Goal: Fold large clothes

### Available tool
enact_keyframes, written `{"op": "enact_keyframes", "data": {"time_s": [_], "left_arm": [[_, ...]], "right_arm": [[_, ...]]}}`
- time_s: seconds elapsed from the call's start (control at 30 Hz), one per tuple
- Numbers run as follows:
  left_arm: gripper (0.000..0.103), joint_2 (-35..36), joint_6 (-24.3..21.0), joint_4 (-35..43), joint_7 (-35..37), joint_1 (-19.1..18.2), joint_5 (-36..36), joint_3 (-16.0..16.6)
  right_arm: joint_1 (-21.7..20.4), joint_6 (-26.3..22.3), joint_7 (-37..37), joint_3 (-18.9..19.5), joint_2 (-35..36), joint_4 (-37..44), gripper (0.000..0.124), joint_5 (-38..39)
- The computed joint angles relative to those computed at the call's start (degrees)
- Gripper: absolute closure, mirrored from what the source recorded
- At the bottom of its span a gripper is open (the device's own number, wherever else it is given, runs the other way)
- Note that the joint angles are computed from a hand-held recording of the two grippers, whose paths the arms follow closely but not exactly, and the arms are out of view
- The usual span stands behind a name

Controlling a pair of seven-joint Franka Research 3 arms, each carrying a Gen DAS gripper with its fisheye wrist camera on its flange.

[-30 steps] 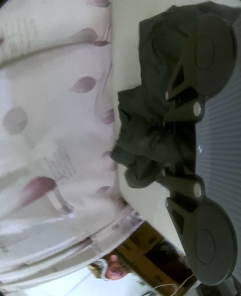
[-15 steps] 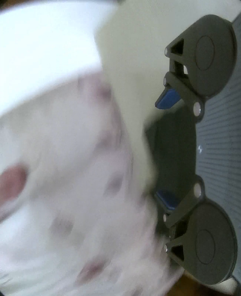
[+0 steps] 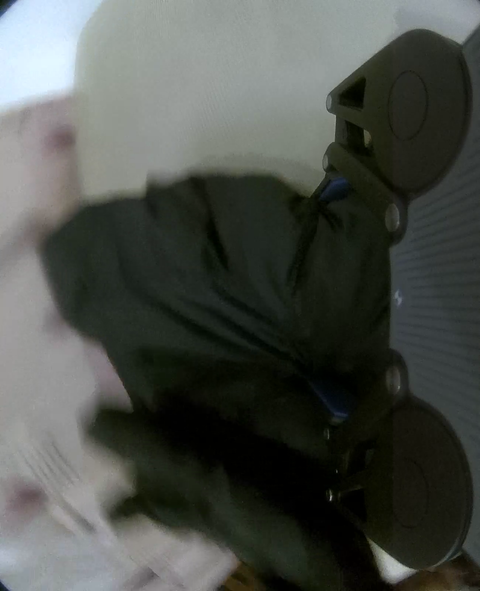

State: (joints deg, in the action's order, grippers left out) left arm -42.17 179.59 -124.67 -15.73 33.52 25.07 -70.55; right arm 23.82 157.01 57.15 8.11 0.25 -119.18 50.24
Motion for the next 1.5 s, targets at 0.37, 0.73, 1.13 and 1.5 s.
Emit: {"op": "enact_keyframes", "data": {"time_s": [0.37, 0.73, 1.13, 1.5], "left_arm": [[0.0, -2.6, 2.5, -4.8, 0.7, -3.6, 1.4, 3.2], [0.0, -8.3, 4.9, -6.9, -0.7, -2.5, -0.8, 2.4], [0.0, -11.7, 6.2, -8.9, -0.6, -3.0, -2.6, 2.5], [0.0, -13.7, -10.8, -12.3, -5.8, -17.6, -2.4, 12.9]], "right_arm": [[8.9, 7.6, -19.8, -6.1, -13.0, -5.2, 0.022, 36.1], [3.5, -8.0, 4.1, 0.7, 3.3, 14.6, 0.022, 15.8], [5.0, -6.3, 8.5, 4.1, 15.6, 28.6, 0.076, -8.7], [1.5, -7.4, -3.0, 6.1, 13.1, 33.8, 0.105, -3.8]]}}
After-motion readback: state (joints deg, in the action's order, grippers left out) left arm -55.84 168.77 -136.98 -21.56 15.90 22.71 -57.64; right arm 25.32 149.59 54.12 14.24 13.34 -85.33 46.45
